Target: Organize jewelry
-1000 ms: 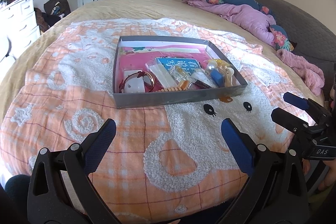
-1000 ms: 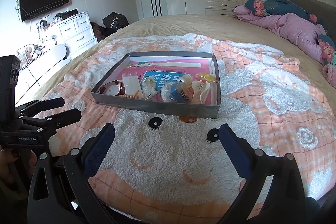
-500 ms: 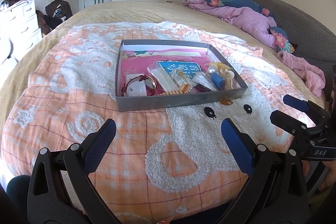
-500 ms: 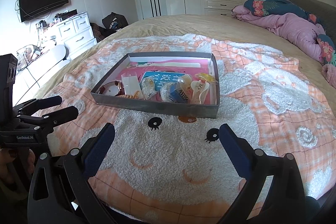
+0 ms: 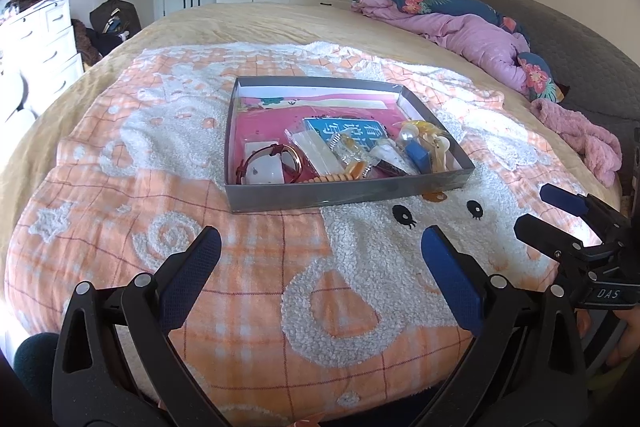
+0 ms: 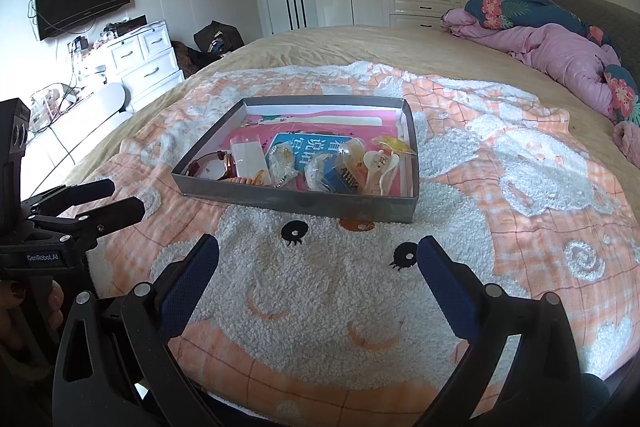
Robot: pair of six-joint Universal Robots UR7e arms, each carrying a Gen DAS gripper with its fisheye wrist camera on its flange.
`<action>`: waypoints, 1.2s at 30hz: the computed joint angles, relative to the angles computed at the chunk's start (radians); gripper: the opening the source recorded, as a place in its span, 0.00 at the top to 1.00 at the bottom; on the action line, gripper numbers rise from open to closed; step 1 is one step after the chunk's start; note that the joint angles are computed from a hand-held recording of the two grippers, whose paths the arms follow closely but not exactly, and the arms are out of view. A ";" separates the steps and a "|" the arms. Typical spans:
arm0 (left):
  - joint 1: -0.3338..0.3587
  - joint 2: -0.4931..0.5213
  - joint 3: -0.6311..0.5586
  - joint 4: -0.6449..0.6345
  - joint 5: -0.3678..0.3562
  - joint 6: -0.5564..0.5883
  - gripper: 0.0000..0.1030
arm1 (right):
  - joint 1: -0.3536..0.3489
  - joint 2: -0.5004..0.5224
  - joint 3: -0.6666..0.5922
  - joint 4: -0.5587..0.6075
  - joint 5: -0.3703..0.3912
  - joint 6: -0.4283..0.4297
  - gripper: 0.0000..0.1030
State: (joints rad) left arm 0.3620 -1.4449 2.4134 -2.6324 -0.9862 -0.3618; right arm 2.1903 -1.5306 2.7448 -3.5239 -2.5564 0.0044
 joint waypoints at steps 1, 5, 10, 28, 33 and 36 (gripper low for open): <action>-0.001 -0.001 0.001 -0.002 0.000 -0.001 0.09 | 0.001 0.000 0.000 0.001 -0.001 0.001 0.04; -0.001 -0.002 0.001 -0.001 0.002 -0.003 0.09 | 0.001 0.001 -0.001 0.001 -0.002 0.002 0.04; -0.006 0.005 0.006 -0.025 0.006 0.000 0.09 | -0.003 0.004 0.000 -0.001 0.001 0.001 0.04; 0.086 0.064 -0.075 0.073 0.082 -0.088 0.09 | -0.181 -0.073 -0.004 0.008 0.113 -0.058 0.04; 0.256 0.185 -0.248 0.100 0.168 -0.032 0.09 | -0.392 -0.156 -0.052 -0.010 0.200 -0.209 0.04; 0.372 0.307 -0.387 0.071 0.239 0.038 0.09 | -0.566 -0.166 -0.121 -0.053 0.228 -0.322 0.04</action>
